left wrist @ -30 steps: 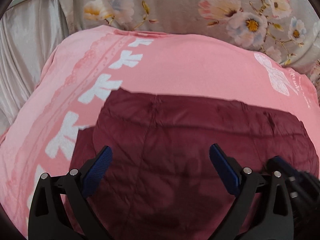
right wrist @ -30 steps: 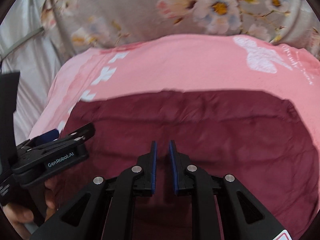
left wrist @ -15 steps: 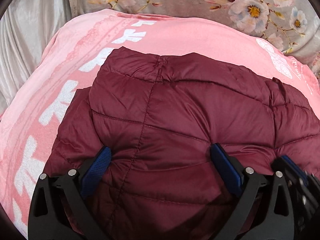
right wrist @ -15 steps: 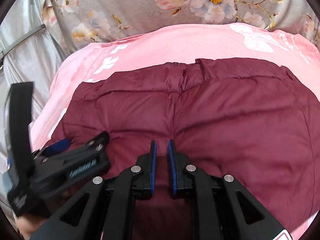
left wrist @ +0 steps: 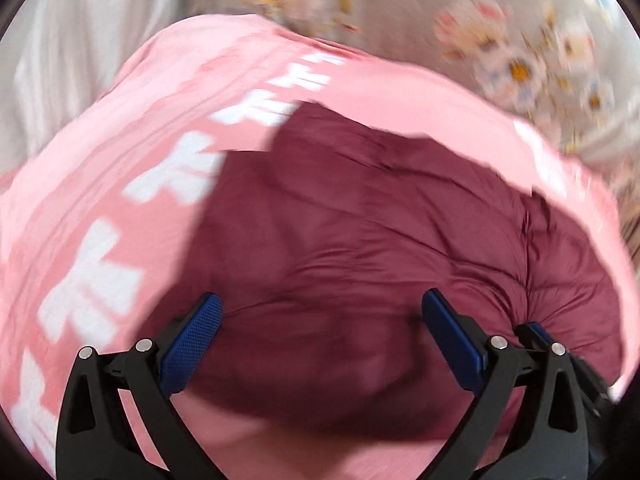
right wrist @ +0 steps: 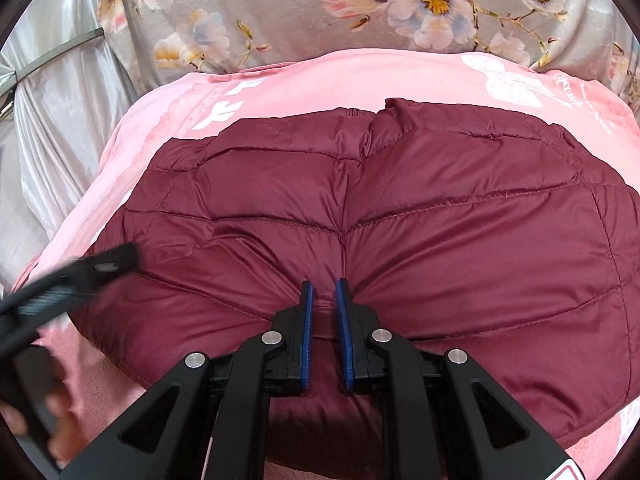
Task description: Fold large clothes
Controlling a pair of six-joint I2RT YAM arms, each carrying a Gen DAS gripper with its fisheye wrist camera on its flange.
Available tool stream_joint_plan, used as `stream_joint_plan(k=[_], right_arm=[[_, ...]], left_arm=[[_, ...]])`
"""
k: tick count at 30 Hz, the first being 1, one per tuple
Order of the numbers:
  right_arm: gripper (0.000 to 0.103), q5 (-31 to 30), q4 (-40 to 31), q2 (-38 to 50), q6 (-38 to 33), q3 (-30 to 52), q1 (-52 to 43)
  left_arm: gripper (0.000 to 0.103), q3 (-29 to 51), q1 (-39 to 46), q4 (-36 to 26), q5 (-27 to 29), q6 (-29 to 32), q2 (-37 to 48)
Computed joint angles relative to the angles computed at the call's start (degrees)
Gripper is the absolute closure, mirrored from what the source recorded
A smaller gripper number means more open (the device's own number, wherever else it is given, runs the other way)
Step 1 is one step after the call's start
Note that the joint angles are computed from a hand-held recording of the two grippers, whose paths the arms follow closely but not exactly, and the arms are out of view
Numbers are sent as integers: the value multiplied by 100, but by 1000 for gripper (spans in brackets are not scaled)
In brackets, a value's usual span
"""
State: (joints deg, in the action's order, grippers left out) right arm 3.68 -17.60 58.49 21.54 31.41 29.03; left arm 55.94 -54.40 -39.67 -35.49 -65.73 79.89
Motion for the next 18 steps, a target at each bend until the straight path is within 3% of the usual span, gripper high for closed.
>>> stream_joint_plan(k=[6,10,13,16,18], right_arm=[[88,233,-226,-795,229,-270,285],[88,416,-662,-1415,394,-396,648],[88,494,-845,-1592,430,-446,792],[87,259,-756,-1448,369,-499,607],[88,2,-684,-1374,331,-542,400]], left_arm=[[5,-1062,437,-307,246,-922,-1449],[5,-1638,1012,506,1165,-588,-1676],[11,-1570,875,762,1023,-487,-1464],[42,-1283,820,985,1214,-191,-1124],[71,-1009,617,912,1143,-114,-1033]])
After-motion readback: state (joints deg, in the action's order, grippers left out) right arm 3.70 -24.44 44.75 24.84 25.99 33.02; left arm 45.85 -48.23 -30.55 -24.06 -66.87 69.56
